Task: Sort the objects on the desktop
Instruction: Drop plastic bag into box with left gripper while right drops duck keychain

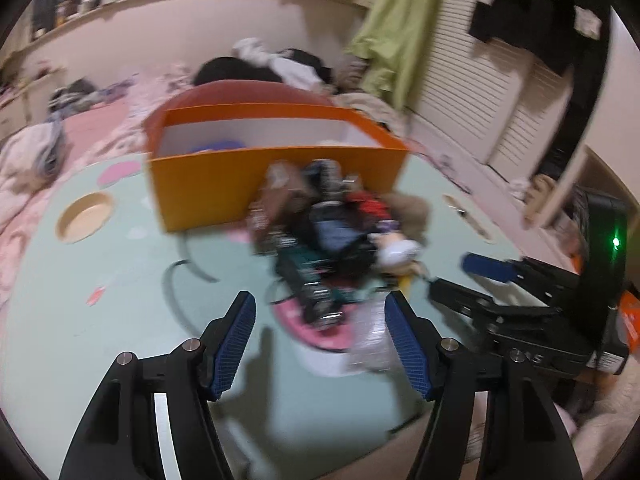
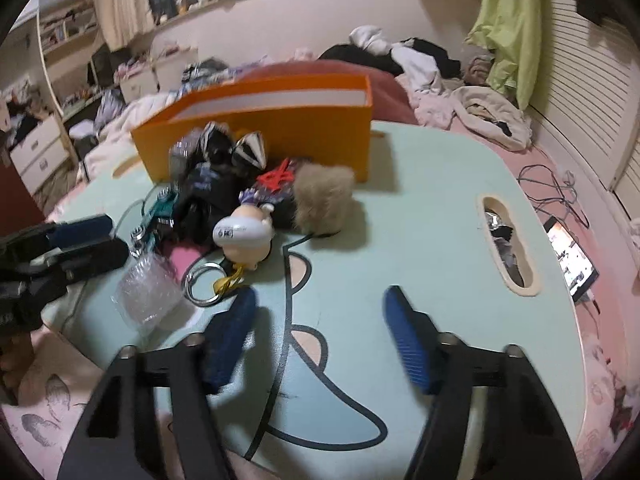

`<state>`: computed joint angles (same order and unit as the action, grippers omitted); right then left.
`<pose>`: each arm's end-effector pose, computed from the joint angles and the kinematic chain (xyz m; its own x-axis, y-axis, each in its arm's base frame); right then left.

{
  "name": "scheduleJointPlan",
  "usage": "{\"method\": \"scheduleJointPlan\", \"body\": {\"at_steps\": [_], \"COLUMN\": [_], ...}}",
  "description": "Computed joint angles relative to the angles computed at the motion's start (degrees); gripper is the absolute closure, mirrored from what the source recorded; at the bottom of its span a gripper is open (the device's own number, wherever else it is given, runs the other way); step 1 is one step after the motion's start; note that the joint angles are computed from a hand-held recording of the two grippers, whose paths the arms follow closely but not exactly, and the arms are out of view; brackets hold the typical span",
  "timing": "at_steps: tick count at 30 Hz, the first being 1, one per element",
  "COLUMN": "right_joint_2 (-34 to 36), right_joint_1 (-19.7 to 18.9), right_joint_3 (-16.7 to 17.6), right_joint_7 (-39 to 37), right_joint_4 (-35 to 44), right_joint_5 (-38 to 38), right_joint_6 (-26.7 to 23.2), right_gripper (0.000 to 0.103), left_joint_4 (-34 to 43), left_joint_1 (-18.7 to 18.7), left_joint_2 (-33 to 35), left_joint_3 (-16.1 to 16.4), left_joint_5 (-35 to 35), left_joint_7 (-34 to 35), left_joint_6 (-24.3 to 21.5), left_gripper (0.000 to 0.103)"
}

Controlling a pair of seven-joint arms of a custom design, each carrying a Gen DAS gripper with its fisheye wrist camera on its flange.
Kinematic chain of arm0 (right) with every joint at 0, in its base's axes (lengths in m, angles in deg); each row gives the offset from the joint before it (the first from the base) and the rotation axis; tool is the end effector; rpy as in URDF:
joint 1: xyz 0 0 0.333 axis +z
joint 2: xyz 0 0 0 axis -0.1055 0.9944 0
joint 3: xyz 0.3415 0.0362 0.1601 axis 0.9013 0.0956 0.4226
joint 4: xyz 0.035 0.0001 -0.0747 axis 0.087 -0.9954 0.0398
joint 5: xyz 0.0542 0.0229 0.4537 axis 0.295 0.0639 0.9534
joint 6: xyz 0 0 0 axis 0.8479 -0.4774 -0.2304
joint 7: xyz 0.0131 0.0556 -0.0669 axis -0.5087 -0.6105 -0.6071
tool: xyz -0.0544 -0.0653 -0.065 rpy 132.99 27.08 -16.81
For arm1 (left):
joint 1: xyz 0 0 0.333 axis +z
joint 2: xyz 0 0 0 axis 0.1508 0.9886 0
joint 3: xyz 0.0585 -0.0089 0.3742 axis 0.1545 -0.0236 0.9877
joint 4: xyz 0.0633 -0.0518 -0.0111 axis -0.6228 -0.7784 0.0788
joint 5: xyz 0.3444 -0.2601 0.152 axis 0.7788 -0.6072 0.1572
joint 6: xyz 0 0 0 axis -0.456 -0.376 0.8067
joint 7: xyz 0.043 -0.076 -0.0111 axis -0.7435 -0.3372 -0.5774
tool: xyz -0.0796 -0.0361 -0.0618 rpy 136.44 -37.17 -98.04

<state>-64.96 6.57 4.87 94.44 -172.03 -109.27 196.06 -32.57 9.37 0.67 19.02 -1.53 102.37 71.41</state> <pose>0.5945 0.1895 0.4683 -0.2916 -0.9535 -0.0765 -0.6783 0.2625 -0.6863 0.6933 -0.1349 0.5086 -0.7806 -0.5907 0.2045 -0.5367 0.4656 -0.7037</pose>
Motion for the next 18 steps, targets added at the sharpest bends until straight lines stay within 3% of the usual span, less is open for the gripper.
{"method": "scheduleJointPlan", "body": {"at_steps": [2,6,9,10,12,15,18], "right_joint_2": [-1.07,-1.57,0.25,1.15,2.92,5.58,6.58], "right_joint_1": [-0.42,-1.59,-1.63,-1.67,-1.22,-0.32,1.19], "right_joint_3": [-0.24,-0.14,-0.2,-0.42,-0.47,-0.65,-1.69], "right_joint_7": [5.4,9.97,4.91,0.87,-6.46,-15.57,-19.41], "right_joint_4": [-0.87,-0.82,1.38,2.17,3.93,6.71,8.03], "right_joint_5": [-5.1,-9.9,-6.25,-3.1,3.8,13.61,16.45], "right_joint_6": [2.13,5.63,7.61,9.06,9.49,8.29,6.97], "right_gripper": [0.04,0.04,0.041,0.049,0.069,0.07,0.066], "left_joint_4": [-0.23,-2.06,-2.93,-3.59,-4.02,-4.05,-4.53], "left_joint_1": [-0.02,-1.35,-2.72,-2.65,-2.71,-2.13,-1.0], "left_joint_2": [-0.47,-1.61,-1.57,-1.92,-2.3,-2.53,-3.45], "left_joint_3": [-0.28,-0.12,0.04,-0.12,-0.18,0.06,0.5], "left_joint_5": [0.04,3.12,8.47,7.95,7.81,5.54,-0.29], "left_joint_7": [1.27,1.99,-0.64,0.8,1.62,2.67,5.57], "left_joint_6": [-1.97,-0.47,1.37,2.36,2.56,1.16,-0.63], "left_gripper": [0.041,0.062,0.064,0.064,0.075,0.076,0.076]}}
